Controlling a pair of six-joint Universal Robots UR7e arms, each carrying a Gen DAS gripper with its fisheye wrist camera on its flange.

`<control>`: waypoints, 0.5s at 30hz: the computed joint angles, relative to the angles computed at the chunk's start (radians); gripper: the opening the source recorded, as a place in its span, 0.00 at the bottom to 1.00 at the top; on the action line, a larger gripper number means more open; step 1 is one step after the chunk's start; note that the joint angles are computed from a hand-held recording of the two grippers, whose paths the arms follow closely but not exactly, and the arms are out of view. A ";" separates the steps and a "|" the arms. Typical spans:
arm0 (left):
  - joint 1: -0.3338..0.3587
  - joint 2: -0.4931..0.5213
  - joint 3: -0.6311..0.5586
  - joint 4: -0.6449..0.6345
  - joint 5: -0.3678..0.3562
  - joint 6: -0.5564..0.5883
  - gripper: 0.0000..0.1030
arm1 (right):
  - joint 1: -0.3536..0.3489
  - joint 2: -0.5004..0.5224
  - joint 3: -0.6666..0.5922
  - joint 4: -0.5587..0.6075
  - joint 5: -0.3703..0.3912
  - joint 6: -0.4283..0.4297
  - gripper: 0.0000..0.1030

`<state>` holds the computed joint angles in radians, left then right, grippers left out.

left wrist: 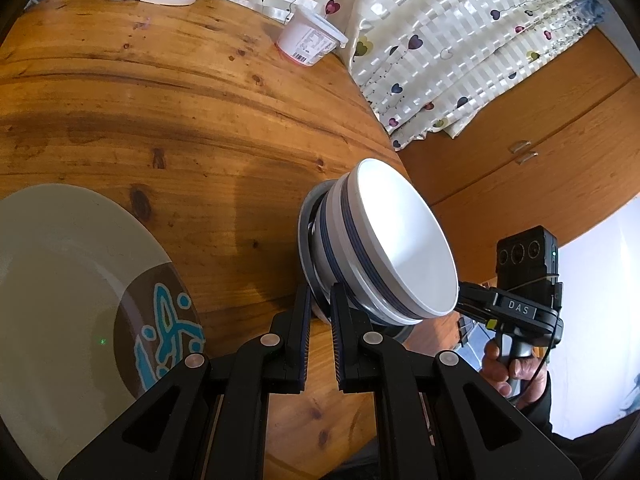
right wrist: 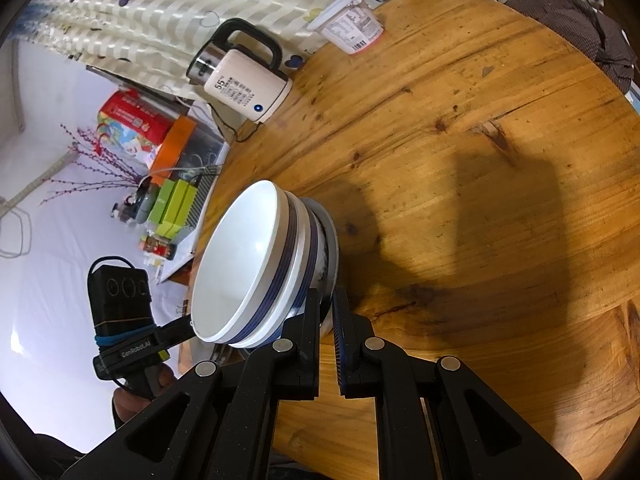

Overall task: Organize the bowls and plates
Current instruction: 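Carry the bowl stack with both grippers over the plate stack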

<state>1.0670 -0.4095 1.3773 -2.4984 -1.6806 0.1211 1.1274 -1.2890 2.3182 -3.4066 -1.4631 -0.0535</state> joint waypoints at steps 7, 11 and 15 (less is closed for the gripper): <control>-0.001 -0.023 0.021 -0.021 0.008 0.000 0.09 | 0.025 0.008 -0.015 0.005 -0.009 -0.005 0.08; 0.000 -0.039 0.034 -0.036 0.013 -0.004 0.09 | 0.040 0.016 -0.027 0.012 -0.012 -0.011 0.08; 0.004 -0.060 0.052 -0.055 0.020 -0.006 0.09 | 0.064 0.029 -0.046 0.023 -0.020 -0.013 0.08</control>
